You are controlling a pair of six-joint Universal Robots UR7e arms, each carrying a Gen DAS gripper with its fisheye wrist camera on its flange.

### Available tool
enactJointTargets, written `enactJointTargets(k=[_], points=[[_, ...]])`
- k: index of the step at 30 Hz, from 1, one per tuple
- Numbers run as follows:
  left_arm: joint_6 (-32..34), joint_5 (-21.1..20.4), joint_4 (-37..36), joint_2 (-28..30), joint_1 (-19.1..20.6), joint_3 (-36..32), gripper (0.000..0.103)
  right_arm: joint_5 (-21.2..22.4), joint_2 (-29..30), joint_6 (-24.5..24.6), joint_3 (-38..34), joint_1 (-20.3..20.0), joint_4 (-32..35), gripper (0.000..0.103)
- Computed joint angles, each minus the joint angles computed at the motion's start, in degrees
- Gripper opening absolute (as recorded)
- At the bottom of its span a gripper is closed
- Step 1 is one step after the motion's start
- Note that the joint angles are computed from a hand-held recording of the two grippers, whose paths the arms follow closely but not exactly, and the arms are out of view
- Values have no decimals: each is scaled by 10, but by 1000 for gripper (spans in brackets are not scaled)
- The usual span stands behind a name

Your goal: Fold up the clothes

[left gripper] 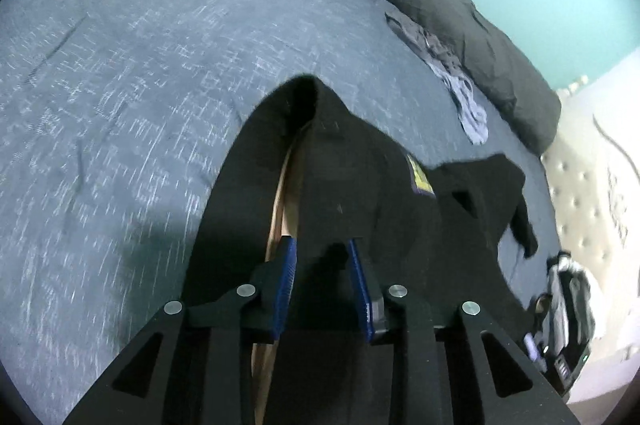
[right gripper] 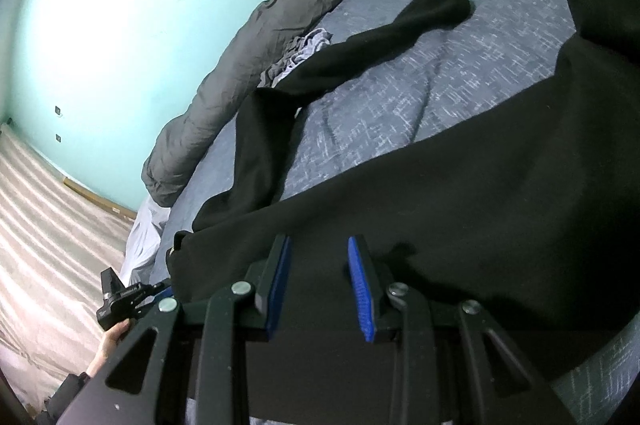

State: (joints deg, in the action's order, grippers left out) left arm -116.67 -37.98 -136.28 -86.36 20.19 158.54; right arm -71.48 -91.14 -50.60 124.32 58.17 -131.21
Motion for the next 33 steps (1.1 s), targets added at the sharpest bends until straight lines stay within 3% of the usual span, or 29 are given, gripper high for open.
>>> enactJointTargets(k=[2,5,10,20,25,26,27,28,29,33], points=[[17,19,-42,5,3,11,30,-1,1,1,-1,1,-2,30],[54,39,-92,20,11,17,39,-2,2,1,-1,1,-3,30],[70,60,-106,20,19,17,46,-3,2,2,-1,1,-3,30],[100,70,-118,34,58,8,46,-7,3,3,0,0,-5,30],[180,64,-250,89,74,15,45,-9,4,4,0,-1,-7,30],[182,62,-241,87,74,13,43,-9,4,4,0,0,-7,30],[182,59,-228,84,73,10,34,-9,4,5,0,0,-8,30],[183,57,-216,81,72,8,18,-9,4,5,0,0,-8,30],[183,55,-211,75,66,9,10,-9,4,6,0,0,-7,30],[157,46,-122,37,28,0,3,-7,4,6,0,0,-4,30]])
